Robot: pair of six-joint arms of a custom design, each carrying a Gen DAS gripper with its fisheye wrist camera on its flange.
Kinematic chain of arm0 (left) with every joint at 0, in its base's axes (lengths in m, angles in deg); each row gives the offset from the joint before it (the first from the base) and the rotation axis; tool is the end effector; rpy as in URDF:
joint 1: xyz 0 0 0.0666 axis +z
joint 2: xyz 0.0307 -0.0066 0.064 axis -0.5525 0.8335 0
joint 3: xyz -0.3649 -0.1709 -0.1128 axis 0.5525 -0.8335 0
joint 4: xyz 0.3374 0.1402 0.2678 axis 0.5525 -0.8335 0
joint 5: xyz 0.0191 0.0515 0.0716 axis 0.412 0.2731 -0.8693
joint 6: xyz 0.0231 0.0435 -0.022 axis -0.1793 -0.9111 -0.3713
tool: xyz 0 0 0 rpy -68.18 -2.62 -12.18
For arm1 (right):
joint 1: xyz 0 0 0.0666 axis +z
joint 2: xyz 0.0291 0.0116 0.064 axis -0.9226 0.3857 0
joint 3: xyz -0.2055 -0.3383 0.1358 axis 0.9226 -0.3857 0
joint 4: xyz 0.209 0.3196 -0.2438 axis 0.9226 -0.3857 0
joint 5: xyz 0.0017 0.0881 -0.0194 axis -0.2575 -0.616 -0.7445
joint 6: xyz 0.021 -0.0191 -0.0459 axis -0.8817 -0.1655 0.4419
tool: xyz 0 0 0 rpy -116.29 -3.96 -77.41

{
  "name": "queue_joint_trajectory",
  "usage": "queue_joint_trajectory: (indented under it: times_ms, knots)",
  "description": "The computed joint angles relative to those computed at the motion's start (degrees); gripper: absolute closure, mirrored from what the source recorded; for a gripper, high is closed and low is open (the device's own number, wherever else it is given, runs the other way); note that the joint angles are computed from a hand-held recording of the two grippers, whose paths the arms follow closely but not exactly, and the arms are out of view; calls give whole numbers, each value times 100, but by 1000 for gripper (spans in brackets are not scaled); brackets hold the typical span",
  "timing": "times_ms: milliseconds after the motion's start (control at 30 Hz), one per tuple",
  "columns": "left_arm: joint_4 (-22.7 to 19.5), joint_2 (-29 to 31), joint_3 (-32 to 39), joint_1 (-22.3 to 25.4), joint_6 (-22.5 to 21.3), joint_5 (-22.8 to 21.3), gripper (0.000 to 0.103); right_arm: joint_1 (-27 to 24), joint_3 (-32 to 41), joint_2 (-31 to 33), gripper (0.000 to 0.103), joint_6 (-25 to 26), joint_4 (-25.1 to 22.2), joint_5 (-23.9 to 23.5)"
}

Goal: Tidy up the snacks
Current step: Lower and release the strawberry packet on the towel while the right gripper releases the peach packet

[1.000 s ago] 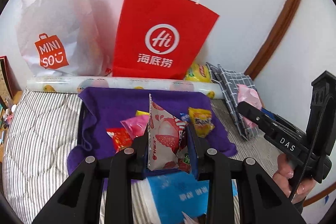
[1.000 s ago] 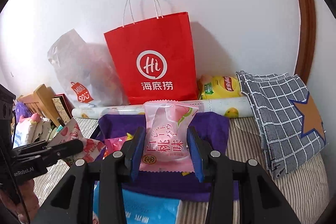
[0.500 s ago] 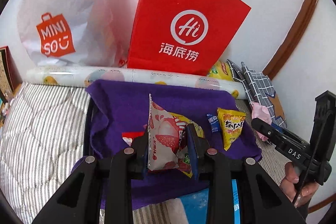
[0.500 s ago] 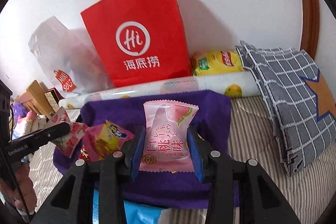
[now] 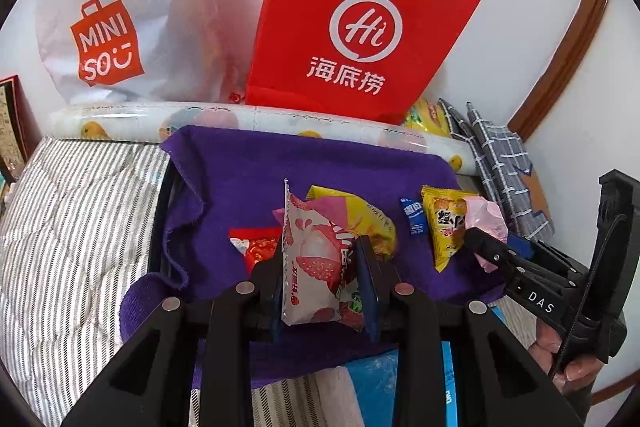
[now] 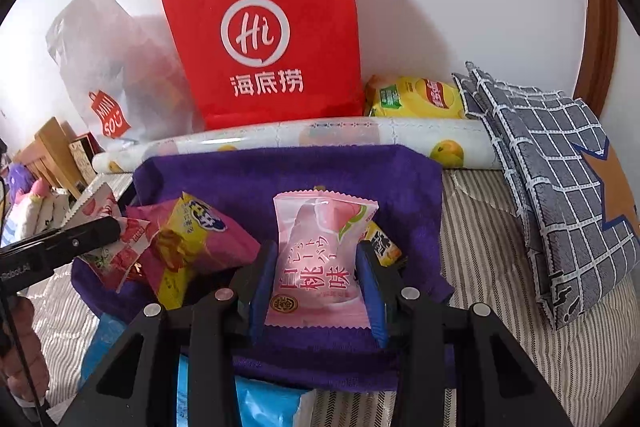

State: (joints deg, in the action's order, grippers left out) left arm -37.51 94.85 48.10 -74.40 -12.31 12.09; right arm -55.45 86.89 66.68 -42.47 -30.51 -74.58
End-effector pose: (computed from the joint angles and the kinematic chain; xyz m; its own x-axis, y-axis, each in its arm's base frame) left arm 0.3474 -0.2782 0.3737 -0.6180 -0.4639 -0.6347 -0.3548 0.8850 -0.3014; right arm 0.4794 0.1162 0.3608 -0.5964 -0.4096 -0.6903 -0.6653 0.7334 0.1397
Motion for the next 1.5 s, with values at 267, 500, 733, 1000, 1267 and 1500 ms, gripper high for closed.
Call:
queue_joint_trajectory:
  times_ms: [267,500,733,1000,1267,1500]
  knots:
    - [-89,75,52,-30,85,34,72,19,-16,-21,64,-101,22,88]
    - [-143,167,115,-53,82,44,72,43,-29,-57,63,-100,28,153]
    - [-213,261,191,-91,38,0,72,59,-23,-51,63,-95,2,202]
    - [-222,291,204,-85,50,20,72,31,-22,-75,63,-230,119,322]
    - [-236,317,213,-91,65,15,71,4,6,-75,63,-349,140,335]
    - [-234,319,206,-92,105,-1,71,4,-27,-137,59,-465,238,380]
